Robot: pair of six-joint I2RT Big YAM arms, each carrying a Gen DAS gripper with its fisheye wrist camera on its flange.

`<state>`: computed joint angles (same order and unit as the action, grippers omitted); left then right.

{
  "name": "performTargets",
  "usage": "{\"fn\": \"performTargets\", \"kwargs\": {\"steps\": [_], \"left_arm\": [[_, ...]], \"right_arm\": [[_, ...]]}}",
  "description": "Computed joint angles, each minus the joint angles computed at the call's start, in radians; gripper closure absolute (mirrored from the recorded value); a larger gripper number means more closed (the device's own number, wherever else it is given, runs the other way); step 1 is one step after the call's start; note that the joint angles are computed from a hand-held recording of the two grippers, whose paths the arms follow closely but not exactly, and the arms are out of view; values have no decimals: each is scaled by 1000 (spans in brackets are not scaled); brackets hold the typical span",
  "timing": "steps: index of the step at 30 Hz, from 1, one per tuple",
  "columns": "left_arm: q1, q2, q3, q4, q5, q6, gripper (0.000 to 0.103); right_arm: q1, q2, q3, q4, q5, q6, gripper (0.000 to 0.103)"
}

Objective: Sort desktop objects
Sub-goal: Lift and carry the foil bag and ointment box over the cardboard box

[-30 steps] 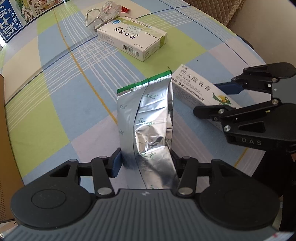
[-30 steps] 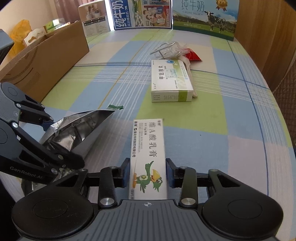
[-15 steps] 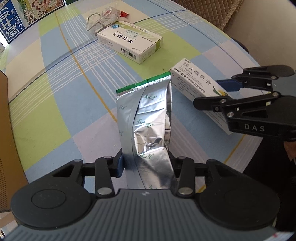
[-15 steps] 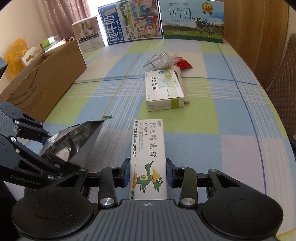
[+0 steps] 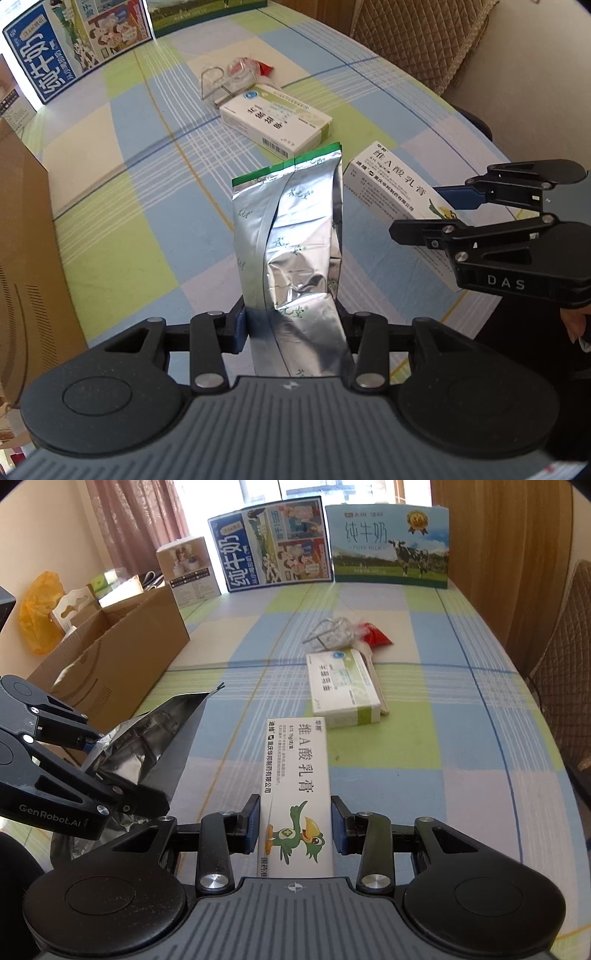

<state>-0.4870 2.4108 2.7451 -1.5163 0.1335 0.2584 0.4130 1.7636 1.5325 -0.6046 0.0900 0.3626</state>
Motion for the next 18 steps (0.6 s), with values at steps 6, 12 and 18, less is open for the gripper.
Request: {"fn": "performTargets", "kwargs": {"steps": [6, 12, 18], "left_arm": [[13, -68, -77, 45, -8, -6, 66], [33, -142, -163, 97, -8, -21, 66], [52, -207, -242, 137, -22, -22, 66]], "right_arm": [[22, 5, 65, -18, 21, -32, 68], [43, 28, 138, -43, 29, -65, 68], [64, 48, 193, -59, 29, -82, 68]]}}
